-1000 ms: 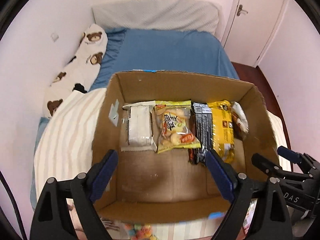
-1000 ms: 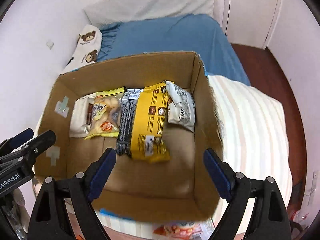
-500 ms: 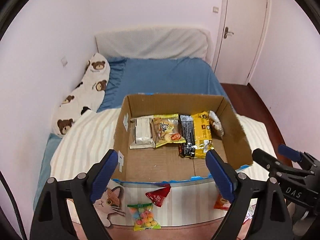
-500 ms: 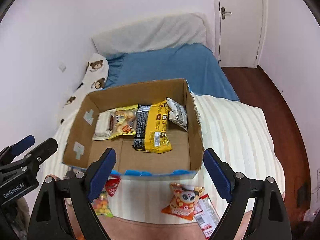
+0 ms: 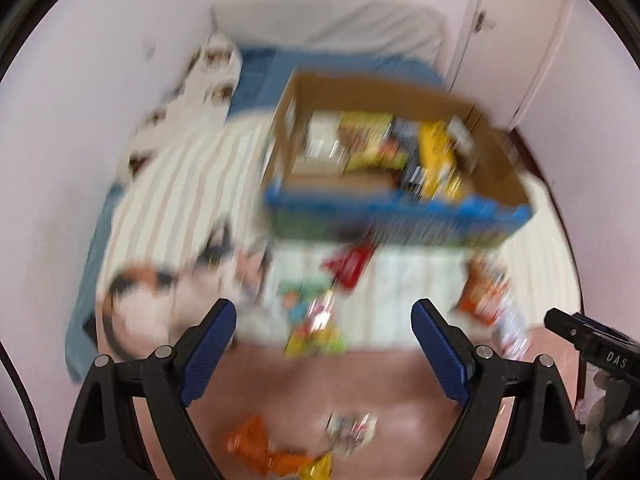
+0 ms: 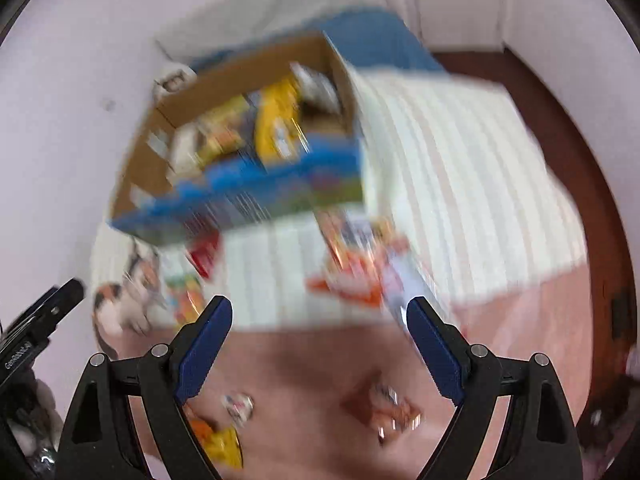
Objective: Organize snacks
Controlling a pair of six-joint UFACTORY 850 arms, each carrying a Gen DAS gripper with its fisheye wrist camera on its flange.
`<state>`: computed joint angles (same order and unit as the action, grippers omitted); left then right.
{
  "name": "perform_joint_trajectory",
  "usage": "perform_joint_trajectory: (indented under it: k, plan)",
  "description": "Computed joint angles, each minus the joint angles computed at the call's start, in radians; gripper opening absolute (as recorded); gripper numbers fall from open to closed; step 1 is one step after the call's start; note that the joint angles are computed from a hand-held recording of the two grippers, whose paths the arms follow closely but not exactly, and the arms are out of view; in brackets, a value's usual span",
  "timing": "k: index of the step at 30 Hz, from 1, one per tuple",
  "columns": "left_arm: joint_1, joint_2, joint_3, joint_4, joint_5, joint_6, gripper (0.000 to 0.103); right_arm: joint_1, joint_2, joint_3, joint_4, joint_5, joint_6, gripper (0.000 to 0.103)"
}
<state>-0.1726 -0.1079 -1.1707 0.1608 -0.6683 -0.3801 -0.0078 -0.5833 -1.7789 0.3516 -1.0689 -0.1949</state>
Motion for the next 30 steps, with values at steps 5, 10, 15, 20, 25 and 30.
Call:
perform_joint_trajectory:
  k: [5,10,15,20,25,30]
  plan:
    - [0.089,0.038,0.167,-0.109,-0.114,0.025,0.09,-0.016,0.023,0.163,-0.016,-0.042,0.046,0.091]
    - [0.21,0.038,0.32,-0.371,-0.222,0.141,0.09,-0.014,0.031,0.258,-0.008,-0.058,0.064,0.091]
    - [0.326,0.039,0.439,-0.602,-0.201,0.174,0.089,0.022,0.038,0.288,-0.013,-0.065,0.027,0.091]
    - [0.369,0.026,0.481,-0.81,-0.094,0.29,0.089,0.051,0.032,0.279,-0.008,-0.066,0.013,0.091]
    - [0.297,-0.01,0.425,-0.765,-0.009,0.299,0.056,0.04,-0.009,0.199,0.016,-0.048,0.05,0.091]
    - [0.209,-0.073,0.318,-0.629,0.033,0.243,0.056,0.023,-0.116,0.022,0.011,-0.005,0.129,0.091]
